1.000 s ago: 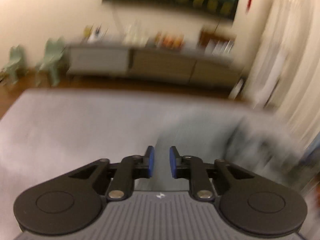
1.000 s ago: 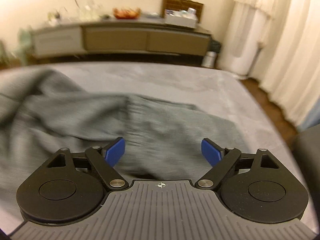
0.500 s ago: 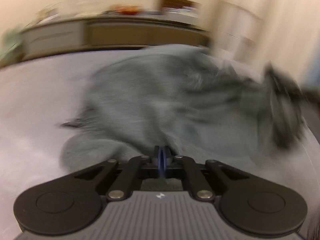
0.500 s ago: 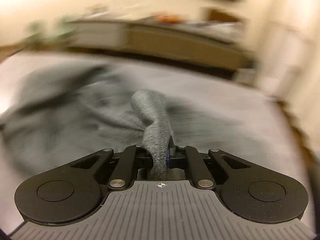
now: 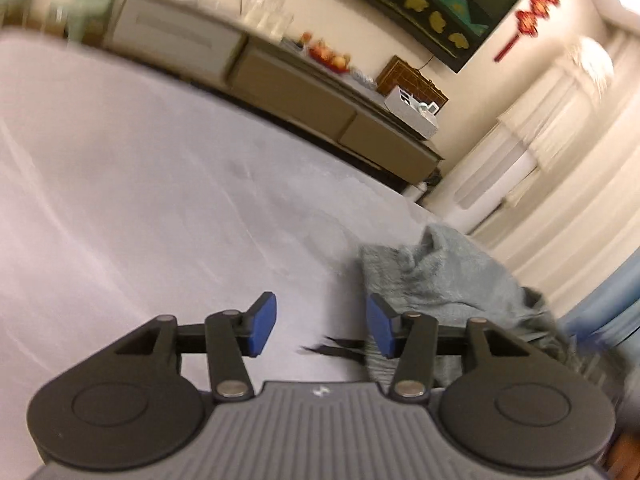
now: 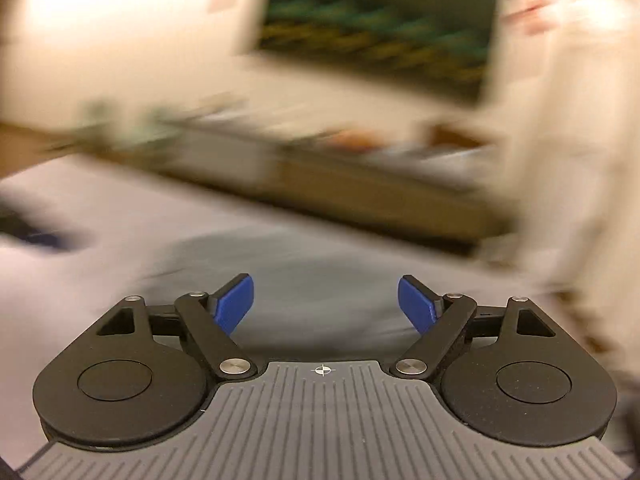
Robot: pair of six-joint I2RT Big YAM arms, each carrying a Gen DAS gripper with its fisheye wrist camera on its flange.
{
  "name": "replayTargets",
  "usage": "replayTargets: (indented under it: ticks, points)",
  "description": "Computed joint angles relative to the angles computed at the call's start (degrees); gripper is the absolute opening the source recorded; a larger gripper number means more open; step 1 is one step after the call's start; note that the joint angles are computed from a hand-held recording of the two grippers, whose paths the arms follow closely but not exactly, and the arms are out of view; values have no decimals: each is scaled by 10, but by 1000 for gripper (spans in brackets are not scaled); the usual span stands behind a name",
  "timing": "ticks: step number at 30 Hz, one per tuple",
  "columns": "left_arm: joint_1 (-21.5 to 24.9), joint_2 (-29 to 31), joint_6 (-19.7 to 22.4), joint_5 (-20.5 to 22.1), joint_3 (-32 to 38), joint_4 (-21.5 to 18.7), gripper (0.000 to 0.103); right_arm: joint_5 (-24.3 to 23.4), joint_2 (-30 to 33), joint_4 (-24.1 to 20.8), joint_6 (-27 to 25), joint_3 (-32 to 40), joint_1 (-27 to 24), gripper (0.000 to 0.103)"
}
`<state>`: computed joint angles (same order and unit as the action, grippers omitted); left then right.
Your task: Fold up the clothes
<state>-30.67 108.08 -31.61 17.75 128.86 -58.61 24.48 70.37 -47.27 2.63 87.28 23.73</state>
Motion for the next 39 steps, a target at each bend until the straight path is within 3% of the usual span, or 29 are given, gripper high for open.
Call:
replayTargets:
  ticks: [2, 4, 6, 7, 8, 9, 12, 14, 18, 21, 22, 24, 27, 30, 31, 32, 33, 34, 35, 36, 38, 39]
  points:
    - [-4, 8, -10, 14, -1, 1, 62, -67, 25, -11, -30, 1, 32, 81]
    - [-8, 6, -12, 18, -9, 0, 73, -69, 43, -16, -78, -8, 54, 79]
    - [-11, 5, -15, 22, -16, -1, 76, -55, 58, -25, -108, -16, 62, 59]
    - [-12, 6, -22, 25, -18, 0, 77, -48, 65, -30, -121, -19, 66, 31]
    - [-12, 3, -37, 30, -26, 8, 78, -51, 69, -41, -107, -18, 59, 17]
    - [-12, -3, -54, 33, -36, 20, 83, -46, 68, -43, -101, -17, 53, 10]
    - [-12, -21, -112, 47, -72, 72, 96, -58, 57, -38, -65, -3, 38, 4]
    - [-11, -34, -167, 68, -104, 123, 103, -94, 37, -29, -21, 5, 26, 3]
    - [-14, -54, -310, 121, -181, 252, 103, -215, 18, -2, 79, 30, -1, 3]
    - [-22, -38, -356, 153, -188, 309, 103, -282, 1, 25, 126, 12, -2, 3]
    - [-22, -29, -358, 160, -178, 325, 74, -302, 1, 26, 127, 11, -12, 3]
    - [-17, -2, -338, 172, -128, 329, 8, -341, 1, 29, 128, 10, -30, 3]
    - [-10, -3, -224, 136, -38, 311, 8, -364, -25, 75, 123, -6, -34, 3]
    - [-4, -84, -19, 157, -66, 342, 8, -407, -57, 135, 115, -36, -20, 3]
    - [-1, -112, 50, 151, -88, 315, 9, -419, -62, 144, 111, -41, -11, 3]
    - [5, -129, 95, 130, -104, 259, 9, -430, -65, 151, 107, -45, -1, 4]
    - [14, -135, 116, 89, -113, 187, 9, -433, -55, 134, 106, -41, 8, 7]
    - [24, -131, 115, 34, -120, 115, 9, -437, -42, 110, 104, -33, 17, 20]
    - [36, -126, 103, -11, -125, 47, 8, -437, -21, 57, 89, -14, 25, 36]
    - [48, -124, 83, -51, -145, 5, 9, -420, -6, 10, 72, 4, 30, 40]
    - [77, -116, 3, -48, -165, -59, 10, -399, -5, -30, 66, 13, 14, 41]
    - [91, -118, -32, -25, -177, -59, 12, -388, -4, -49, 64, 18, 6, 43]
